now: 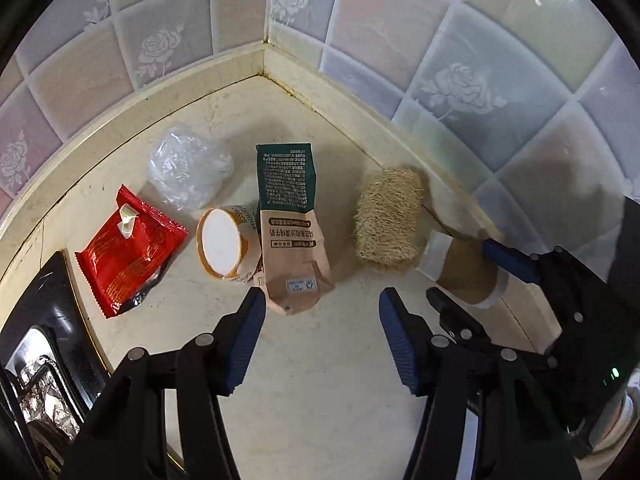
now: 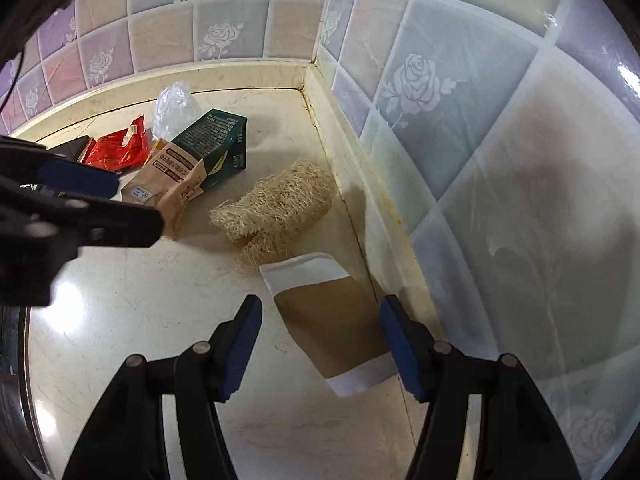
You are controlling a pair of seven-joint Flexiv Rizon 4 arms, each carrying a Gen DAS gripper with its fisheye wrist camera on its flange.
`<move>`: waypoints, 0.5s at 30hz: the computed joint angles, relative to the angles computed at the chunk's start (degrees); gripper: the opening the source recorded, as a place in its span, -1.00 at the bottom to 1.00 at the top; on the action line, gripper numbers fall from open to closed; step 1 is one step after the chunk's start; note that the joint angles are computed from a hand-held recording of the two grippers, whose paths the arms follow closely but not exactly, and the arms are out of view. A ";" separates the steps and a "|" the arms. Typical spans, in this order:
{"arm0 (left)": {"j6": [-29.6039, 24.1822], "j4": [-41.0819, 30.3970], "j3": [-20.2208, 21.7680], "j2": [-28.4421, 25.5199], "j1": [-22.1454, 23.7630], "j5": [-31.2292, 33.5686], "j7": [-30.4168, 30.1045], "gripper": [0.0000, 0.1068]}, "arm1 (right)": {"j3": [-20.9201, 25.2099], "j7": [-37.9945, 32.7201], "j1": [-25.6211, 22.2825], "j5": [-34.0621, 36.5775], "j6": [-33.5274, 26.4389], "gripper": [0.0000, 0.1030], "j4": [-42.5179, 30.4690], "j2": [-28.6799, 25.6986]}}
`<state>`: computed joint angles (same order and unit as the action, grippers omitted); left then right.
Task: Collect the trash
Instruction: 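Grasp the brown paper bag with the left tool while the right tool grasps the paper cup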
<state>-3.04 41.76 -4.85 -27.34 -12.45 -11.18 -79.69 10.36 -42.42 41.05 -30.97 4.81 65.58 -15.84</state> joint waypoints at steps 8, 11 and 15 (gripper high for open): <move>-4.59 -8.86 1.50 -5.70 -3.02 4.95 -4.07 -0.19 | -0.45 -2.12 0.63 -1.48 -1.98 0.11 -0.96 -1.04; -5.48 -10.47 1.93 -6.81 -3.69 5.90 -4.84 -0.33 | -0.80 -3.76 1.14 -2.05 -3.92 0.10 -2.12 -2.00; -3.65 -7.79 1.77 -5.40 -3.54 5.53 -5.01 -0.34 | -1.40 -4.82 1.48 -1.90 -5.87 -0.03 -3.58 -3.00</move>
<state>-6.70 33.97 -3.08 -32.75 -15.99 -5.65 -84.70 8.96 -47.24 42.53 -32.87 -1.06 62.00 -18.84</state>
